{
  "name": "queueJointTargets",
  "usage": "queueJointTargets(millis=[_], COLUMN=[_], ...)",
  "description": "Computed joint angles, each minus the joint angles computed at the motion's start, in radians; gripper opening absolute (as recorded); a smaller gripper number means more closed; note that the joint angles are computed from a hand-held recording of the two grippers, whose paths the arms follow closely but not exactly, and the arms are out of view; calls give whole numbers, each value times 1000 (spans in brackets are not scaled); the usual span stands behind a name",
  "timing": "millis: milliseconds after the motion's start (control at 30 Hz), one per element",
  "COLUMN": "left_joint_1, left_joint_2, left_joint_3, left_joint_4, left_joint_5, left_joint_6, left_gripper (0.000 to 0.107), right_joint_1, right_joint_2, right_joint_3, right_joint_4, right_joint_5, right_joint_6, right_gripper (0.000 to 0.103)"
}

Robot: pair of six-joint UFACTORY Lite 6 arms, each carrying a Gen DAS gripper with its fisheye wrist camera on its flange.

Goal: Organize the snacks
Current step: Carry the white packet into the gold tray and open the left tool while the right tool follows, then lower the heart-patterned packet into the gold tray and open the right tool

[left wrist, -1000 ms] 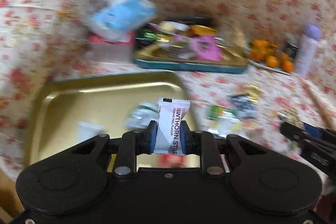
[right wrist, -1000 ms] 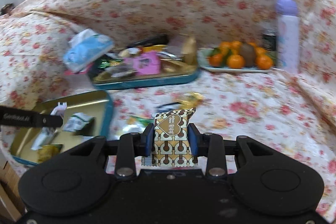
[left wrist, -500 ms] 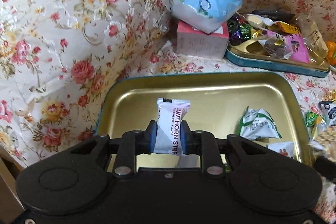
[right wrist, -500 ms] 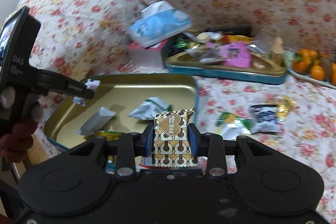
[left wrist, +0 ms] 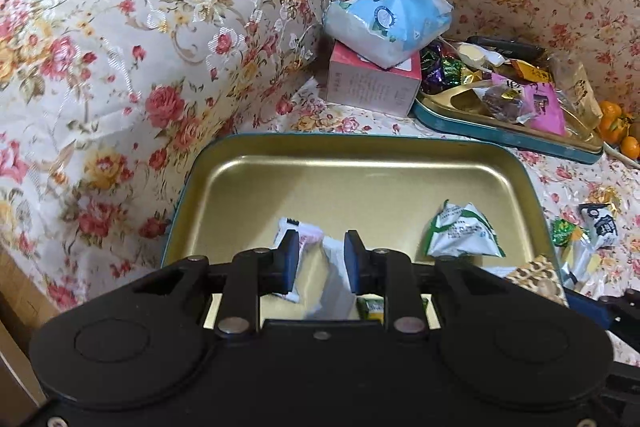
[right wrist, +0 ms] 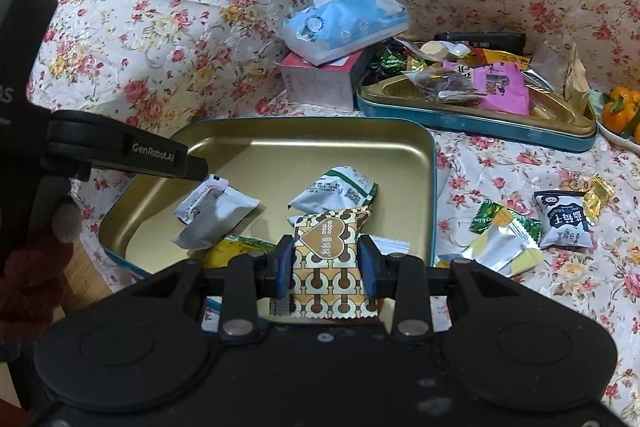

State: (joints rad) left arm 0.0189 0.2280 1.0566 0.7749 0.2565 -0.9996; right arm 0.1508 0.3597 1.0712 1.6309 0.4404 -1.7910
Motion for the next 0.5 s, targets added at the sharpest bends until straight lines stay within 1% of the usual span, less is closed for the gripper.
queueJointTargets(millis=[67,167,367,500], left_joint_1=[-11,-28,-65,-97], left_joint_2=[-31,-84,-146,-147], left_joint_3=[-32,-81,-130,-123], left_joint_4=[43,64,18,26], left_joint_5=[-2,-7,-11,-2], left_joint_6=[-58,-104,-91,-107], left_gripper=[34,34,34,34], right_joint_1=[0,-1,-20,-41], right_joint_2=[0,-2,-3,-15], right_joint_3=[-3,-8,-13,-24], right_joint_4=[4,9,1,17], right_joint_5=[8,18,74,101], right_joint_6=[-5,-10,-9,-24], right_gripper=[36,36,37,37])
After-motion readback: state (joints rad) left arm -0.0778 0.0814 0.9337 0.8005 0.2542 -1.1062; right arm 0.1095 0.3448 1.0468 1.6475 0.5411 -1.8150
